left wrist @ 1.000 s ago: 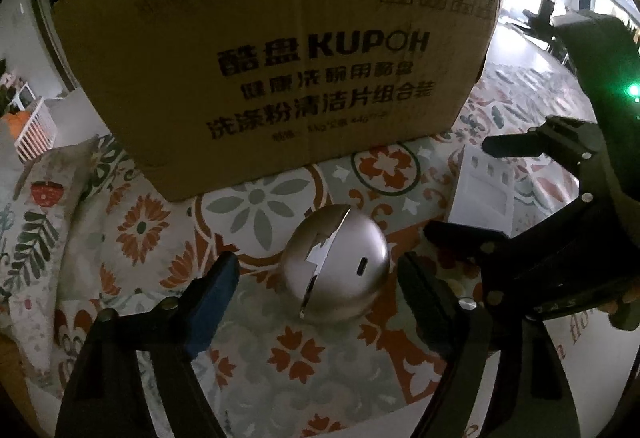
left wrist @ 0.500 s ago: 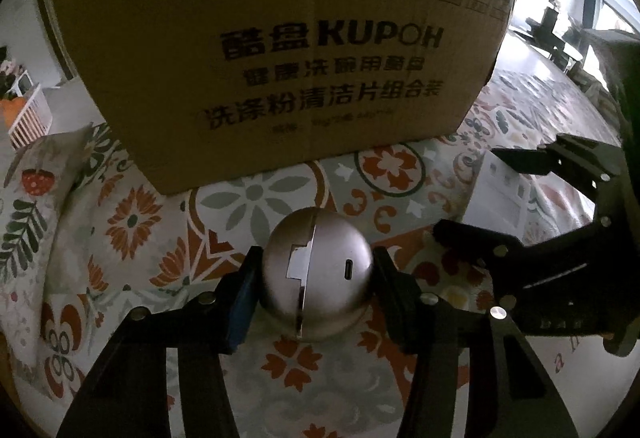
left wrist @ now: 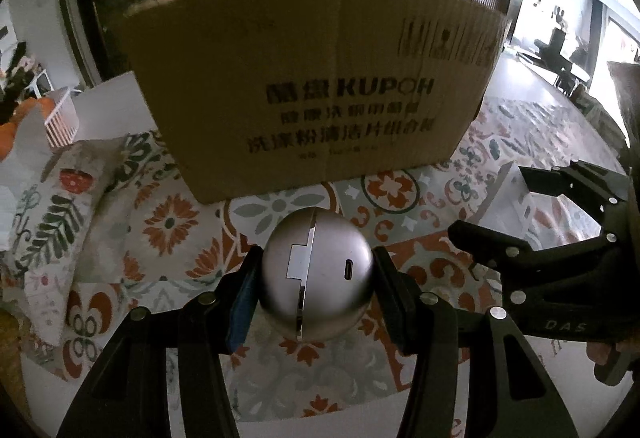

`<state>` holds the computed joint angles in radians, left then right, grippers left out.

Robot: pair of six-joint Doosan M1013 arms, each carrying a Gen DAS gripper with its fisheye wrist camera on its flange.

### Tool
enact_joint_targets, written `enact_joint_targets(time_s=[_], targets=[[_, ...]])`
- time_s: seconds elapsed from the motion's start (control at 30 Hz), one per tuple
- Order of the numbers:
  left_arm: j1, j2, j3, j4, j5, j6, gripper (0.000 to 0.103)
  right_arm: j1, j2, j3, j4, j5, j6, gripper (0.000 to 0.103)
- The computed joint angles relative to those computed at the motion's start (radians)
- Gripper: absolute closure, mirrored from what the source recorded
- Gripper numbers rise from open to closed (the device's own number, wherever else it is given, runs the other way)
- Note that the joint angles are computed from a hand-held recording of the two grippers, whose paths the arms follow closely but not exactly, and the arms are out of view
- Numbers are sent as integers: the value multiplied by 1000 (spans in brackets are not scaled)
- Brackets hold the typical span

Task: Organize rigid objects
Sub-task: 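Grasp the silver round device with the left gripper while the right gripper grasps the white rectangular plug, then carry the silver device and white rectangular plug with both grippers over the box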

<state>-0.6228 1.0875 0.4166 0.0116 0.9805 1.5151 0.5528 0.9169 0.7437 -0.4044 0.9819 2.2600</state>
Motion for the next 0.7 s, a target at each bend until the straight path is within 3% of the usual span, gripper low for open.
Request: enact_joint_targets(time_s=[0.3,0.7], targets=[[2,-89,127,39,-123,-38,50,22,-33,17,-106,-30,107,23],[2,-151,193,98,-233,-69,50,49,-43,-10,-237,-49,211,23]])
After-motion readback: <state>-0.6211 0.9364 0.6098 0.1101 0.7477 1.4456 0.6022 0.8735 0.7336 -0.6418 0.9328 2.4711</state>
